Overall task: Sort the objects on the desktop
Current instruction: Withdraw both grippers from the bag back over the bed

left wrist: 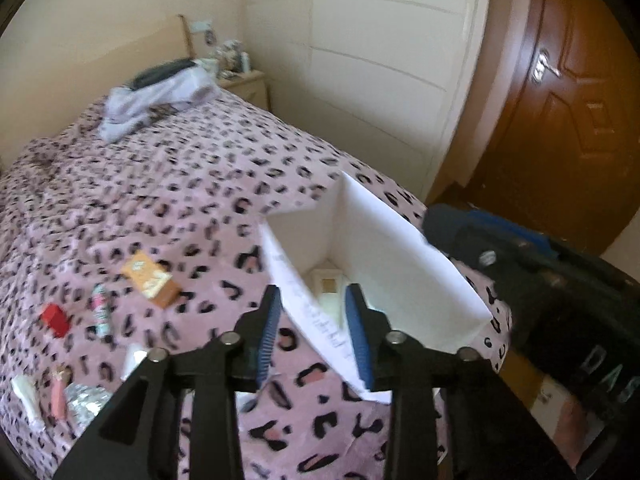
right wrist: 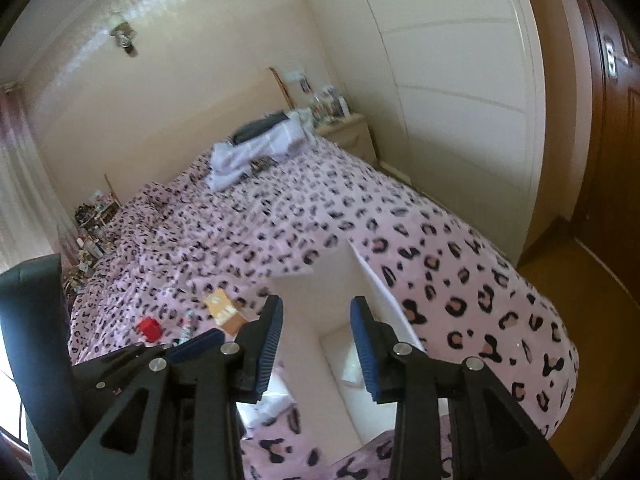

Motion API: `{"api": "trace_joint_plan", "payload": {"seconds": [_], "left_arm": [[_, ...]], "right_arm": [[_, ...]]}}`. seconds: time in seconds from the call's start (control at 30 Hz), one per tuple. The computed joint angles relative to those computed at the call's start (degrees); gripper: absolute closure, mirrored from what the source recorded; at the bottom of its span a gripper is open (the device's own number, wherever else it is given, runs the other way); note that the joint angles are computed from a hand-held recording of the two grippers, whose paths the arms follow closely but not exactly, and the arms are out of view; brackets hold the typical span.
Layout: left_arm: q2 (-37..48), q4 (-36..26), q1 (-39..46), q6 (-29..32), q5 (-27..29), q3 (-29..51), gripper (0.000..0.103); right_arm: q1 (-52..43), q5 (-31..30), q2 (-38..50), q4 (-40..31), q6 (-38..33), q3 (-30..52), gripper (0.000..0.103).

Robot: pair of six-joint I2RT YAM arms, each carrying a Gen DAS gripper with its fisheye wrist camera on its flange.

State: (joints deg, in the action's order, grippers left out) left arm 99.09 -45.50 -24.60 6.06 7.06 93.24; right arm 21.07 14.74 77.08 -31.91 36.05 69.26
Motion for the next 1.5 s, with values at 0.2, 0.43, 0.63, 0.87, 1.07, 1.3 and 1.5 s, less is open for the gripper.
{"api": "trace_joint_plan", "payload": {"seconds": [0.2,0.43,0.63,0.87,1.07,1.3,1.5], "left_arm": [[-9.26,-3.29,8.49,2.0,-1.08,-4.72,0.057],[-16.75,-4.91,23.59,7.43,2.03,-13.41,0.051],[-19.0,-3.41,39.86,14.5,5.6,-21.1,0.049],[-14.9,0.97,57.35,22.88,7.62,-25.9,0.049],[-8.96,3.24,66.42,27.2,8.54,-24.69,0.049],[-3.93,3.47,71.64,28.52,10.46,-20.97,0.049],[-0.03,4.27,73.52,29.57,10.76,-19.41,0.049]], "right_arm": [[10.73,7.26,2.19,-5.26,3.48,6.22,0.063],[22.2,9.81,11.09,-6.44,8.69,10.37,0.063],[28.92,8.21,22.83,-5.11,11.83,15.94,0.063],[35.65,6.63,38.08,-4.76,13.55,27.38,0.063],[38.75,3.43,49.93,-6.35,13.92,40.34,0.063],[40.47,2.74,60.77,-13.55,12.28,58.16,0.063],[41.24,4.21,65.81,-17.36,11.93,65.97,0.063]]}}
